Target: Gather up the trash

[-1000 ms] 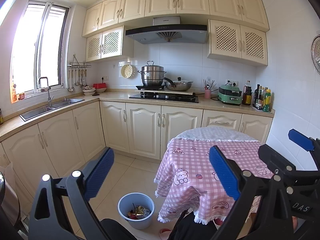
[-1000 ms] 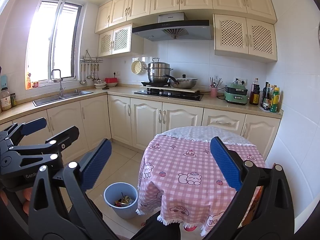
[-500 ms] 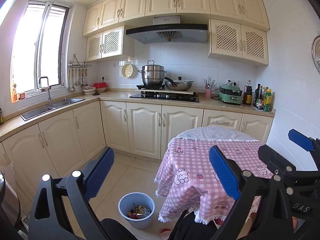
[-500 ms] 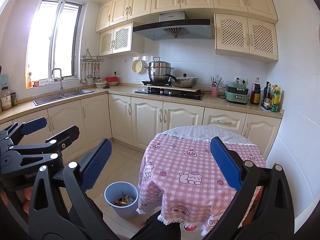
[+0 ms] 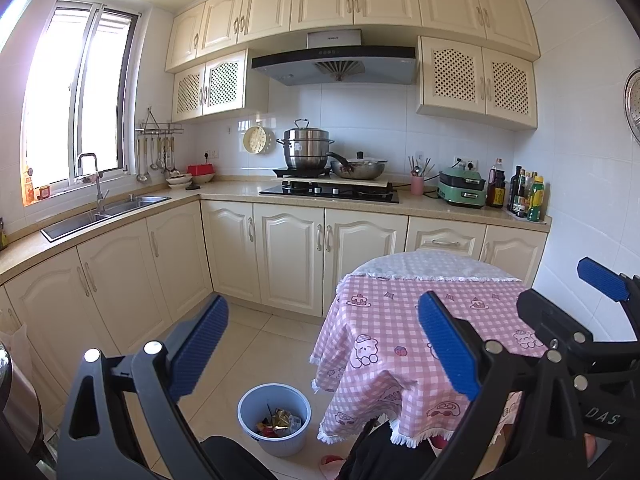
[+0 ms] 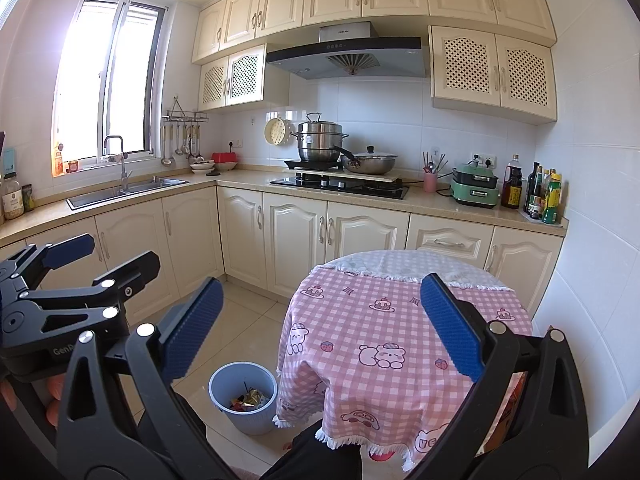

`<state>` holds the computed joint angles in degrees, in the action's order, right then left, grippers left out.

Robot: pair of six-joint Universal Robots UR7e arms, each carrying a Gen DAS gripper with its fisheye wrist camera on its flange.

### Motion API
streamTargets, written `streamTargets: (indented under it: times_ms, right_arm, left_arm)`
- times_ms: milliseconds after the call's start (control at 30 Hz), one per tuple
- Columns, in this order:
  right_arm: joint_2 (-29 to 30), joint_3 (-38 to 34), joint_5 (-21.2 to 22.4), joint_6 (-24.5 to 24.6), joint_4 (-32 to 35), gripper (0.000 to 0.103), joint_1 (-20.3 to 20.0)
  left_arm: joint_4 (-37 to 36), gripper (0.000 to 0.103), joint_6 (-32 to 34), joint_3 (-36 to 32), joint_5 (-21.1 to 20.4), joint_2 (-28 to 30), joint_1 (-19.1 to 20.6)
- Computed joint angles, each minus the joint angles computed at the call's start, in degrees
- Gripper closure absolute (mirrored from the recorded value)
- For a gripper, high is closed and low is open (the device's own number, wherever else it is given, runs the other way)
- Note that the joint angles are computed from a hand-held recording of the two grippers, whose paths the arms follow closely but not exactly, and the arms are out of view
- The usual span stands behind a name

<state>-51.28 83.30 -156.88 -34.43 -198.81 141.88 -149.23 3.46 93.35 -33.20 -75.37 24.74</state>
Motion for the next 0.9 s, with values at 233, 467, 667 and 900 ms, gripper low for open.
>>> streamTargets:
  times_ms: [233,467,667,900]
  right_arm:
    - [-0.26,0.34,0.17,0.32,0.16,0.006,-0.09]
    - [-0.68,1.10,0.37,0.78,0.31,0.006,-0.29]
    - [-1.00,2.07,0.23,1.63,0.49,0.006,-0.41]
    - [-1.91,3.75,0.18,5.86,3.92,0.006,-1.79]
  left_arm:
    - [0.38,0.009,-0.03,-0.05,-0.21,0.18,0.21]
    - [0.84,0.009,-0.34,0.09,-0.16,0.04,0.12]
    - [2.08,0.009,-0.89,0.02,-0.15,0.20,0.42]
    - [6.98,0.009,-3.57,-1.25,-1.62,1.15,2.48]
